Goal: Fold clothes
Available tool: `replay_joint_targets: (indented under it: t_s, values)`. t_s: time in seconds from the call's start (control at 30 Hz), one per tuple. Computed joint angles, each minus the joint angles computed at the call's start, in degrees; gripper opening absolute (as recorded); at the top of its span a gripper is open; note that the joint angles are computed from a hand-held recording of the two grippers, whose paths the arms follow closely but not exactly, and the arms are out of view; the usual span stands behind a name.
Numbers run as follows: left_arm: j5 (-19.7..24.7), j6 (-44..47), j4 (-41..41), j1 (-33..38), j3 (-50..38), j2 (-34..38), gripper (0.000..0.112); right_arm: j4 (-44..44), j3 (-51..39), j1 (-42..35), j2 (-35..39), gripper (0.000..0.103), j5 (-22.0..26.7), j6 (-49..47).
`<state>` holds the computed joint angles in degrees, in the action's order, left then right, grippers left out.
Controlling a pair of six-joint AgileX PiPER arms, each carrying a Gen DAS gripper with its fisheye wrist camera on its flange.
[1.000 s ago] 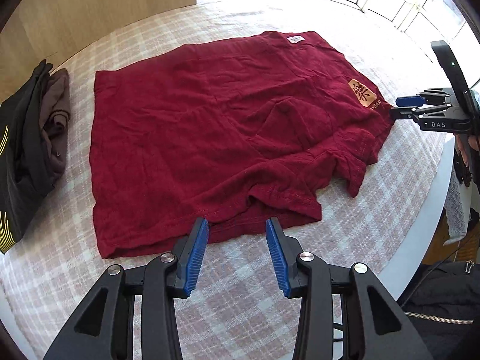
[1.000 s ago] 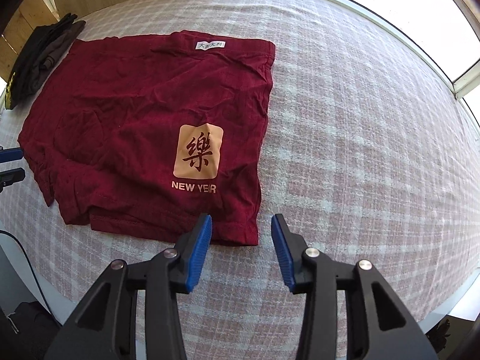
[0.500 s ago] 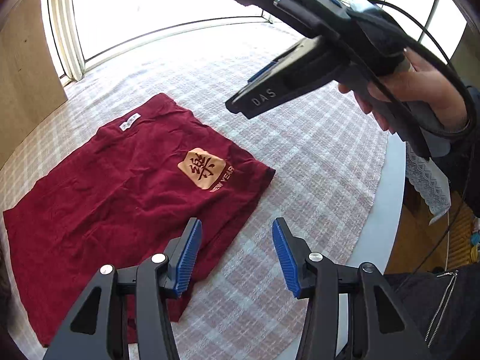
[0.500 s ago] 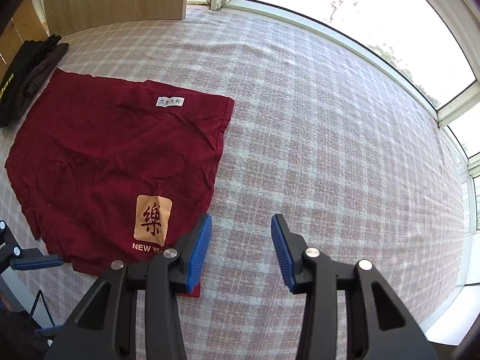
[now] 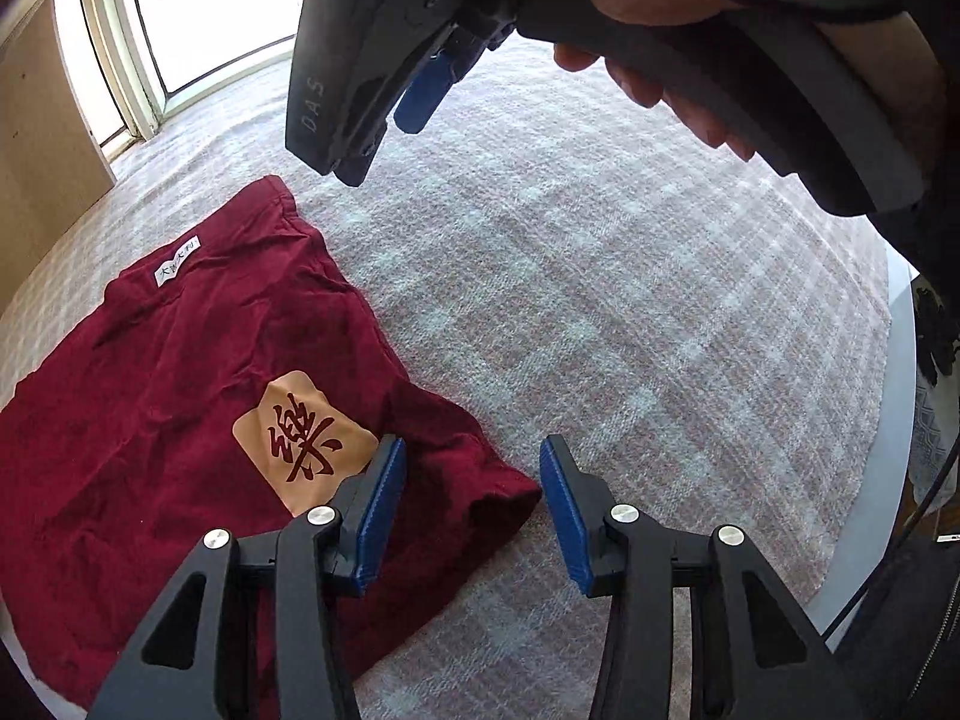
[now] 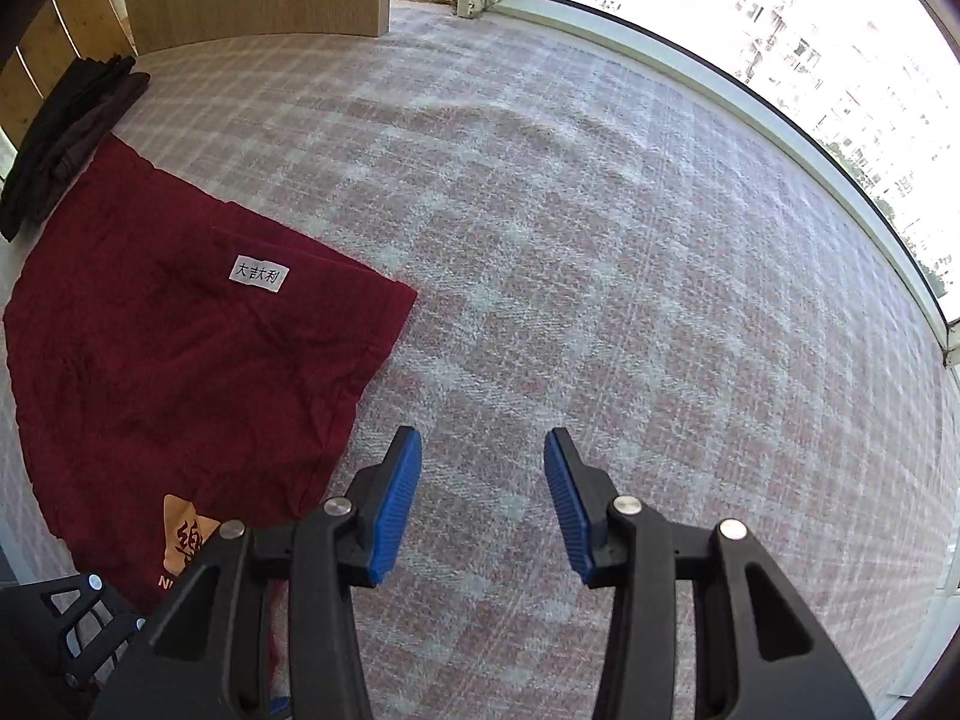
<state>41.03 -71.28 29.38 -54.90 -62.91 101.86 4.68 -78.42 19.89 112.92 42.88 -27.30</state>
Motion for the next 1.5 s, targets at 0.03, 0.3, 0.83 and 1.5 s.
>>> replay_joint_targets:
  t_s: [0.03, 0.3, 0.83, 1.5]
  values:
    - [0.5, 0.1, -0.3, 0.4, 0.0, -0.2, 0.03, 1.0, -1.1, -0.2, 0.9, 0.042, 0.5, -1.2]
    - [-4.4, -7.2, -1.5, 3.5, 8.0, -8.3, 0.005, 4.5, -8.6, -0.1, 7.2, 0.042, 3.4, -5.3]
    - [-3.4, -8.9, -1.3, 2.0, 8.8, -9.8, 0.005, 8.3, -20.5, 0.9, 14.1, 0.048, 9.5, -4.2]
    - [-4.8, -16.3, 4.6, 1.6, 15.0, -17.6, 0.005, 8.7, -30.5, 3.3, 18.4, 0.007, 16.7, -2.7]
